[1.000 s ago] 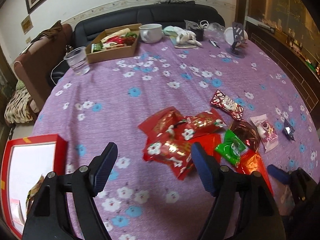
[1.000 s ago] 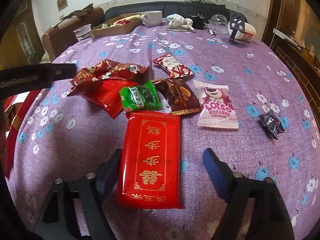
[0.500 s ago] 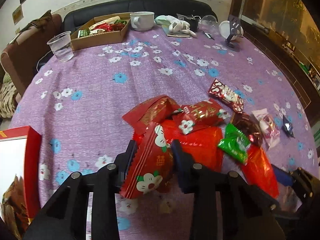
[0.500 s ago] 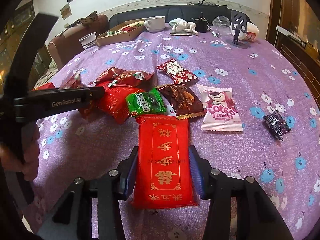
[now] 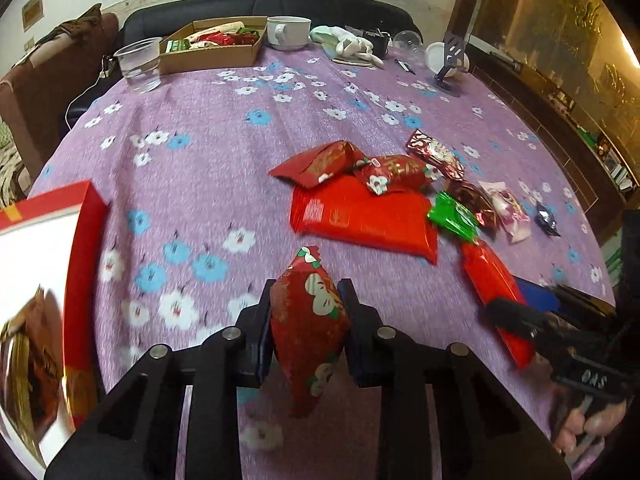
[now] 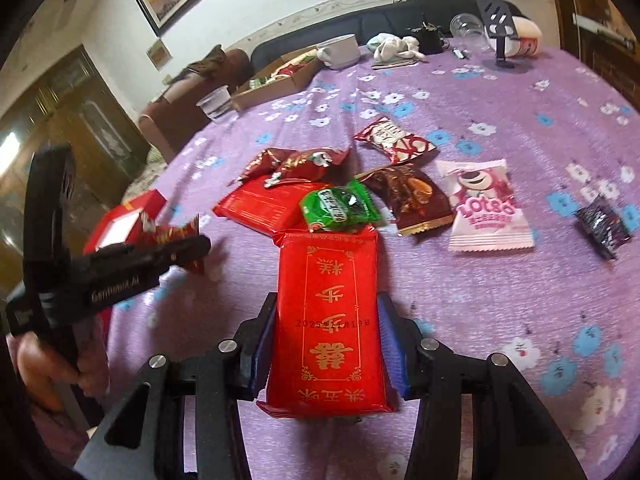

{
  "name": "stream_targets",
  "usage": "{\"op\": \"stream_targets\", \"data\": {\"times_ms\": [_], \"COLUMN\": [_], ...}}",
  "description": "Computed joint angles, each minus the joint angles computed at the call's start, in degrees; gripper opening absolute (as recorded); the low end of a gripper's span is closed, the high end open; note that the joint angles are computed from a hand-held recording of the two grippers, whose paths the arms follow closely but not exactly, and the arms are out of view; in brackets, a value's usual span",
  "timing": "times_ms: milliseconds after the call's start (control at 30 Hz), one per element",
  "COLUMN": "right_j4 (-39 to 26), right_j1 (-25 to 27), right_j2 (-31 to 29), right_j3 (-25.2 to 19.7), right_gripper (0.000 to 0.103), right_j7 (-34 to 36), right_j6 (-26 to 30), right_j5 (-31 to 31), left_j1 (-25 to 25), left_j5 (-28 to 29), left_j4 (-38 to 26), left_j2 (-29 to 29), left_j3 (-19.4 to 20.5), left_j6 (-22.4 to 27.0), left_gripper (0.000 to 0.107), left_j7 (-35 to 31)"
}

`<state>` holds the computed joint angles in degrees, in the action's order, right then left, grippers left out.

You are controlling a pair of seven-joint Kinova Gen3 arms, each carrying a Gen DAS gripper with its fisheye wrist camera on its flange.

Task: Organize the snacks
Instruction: 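Carry the red candy and red packet over the tray with both grippers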

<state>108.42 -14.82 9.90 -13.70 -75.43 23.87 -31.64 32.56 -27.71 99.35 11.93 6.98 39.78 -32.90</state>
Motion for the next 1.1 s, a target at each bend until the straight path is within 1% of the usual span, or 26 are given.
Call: {"op": "stream_targets", "data": {"times_ms": [67,167,333,467,567,667,800,867,1033,1100], "right_j4": [0.2,0.4,-0.4,-2.7,-4.2,-6.8,-11.0,-12.5,-18.2,-20.7], "right_j1": [1.8,2.0,2.7,0.6,-1.2,-3.6,-8.1,-9.9,-15.8,-18.1], "right_j2": [0.1,0.1,1.1,2.1,2.4,3.5,5.2,5.8,8.3,9.5], "right_j3": [-1.3,-1.6,-2.6,-2.6,-2.8,-3.2,-3.7,-4.0,-4.3,-4.3], "right_gripper": [0.047,0.047,0.047,0.047,0.047,0.047,0.047,0.047,0.047,0.047], "right_j7": [3.2,4.9,9.3,8.7,8.0,6.3,1.9,0.2,-5.3,-7.6], "right_j6": [0.5,1.0,3.8,6.2,6.9,8.0,8.7,8.6,9.4,10.2], "right_j5": [-3.5,-5.8,-12.0,-13.1,-13.0,-11.8,-7.6,-5.7,1.2,4.1], "left_j1": [0.1,0.5,1.1,-1.0,-3.4,-6.0,-9.4,-11.7,-16.5,-18.1], "left_j5": [0.3,-0.3,-5.7,-8.8,-9.6,-10.4,-9.8,-10.1,-8.9,-8.0], "left_j4": [1.1,2.7,6.1,9.3,12.2,15.2,19.2,20.6,24.1,25.4], "left_j2": [-1.0,-2.9,-7.7,-11.6,-14.8,-18.0,-22.2,-23.8,-27.8,-29.2], "left_j3": [0.2,0.7,2.4,4.7,6.3,8.0,9.1,11.0,12.4,12.4], "left_j6": [-0.6,-1.0,-0.1,1.2,1.9,3.0,3.3,5.0,4.8,4.2], "left_gripper": [0.026,0.026,0.026,0.026,0.026,0.026,0.026,0.026,0.027,0.027], "left_j7": [0.5,2.0,8.5,13.0,15.7,18.3,19.9,21.4,22.2,21.7]}}
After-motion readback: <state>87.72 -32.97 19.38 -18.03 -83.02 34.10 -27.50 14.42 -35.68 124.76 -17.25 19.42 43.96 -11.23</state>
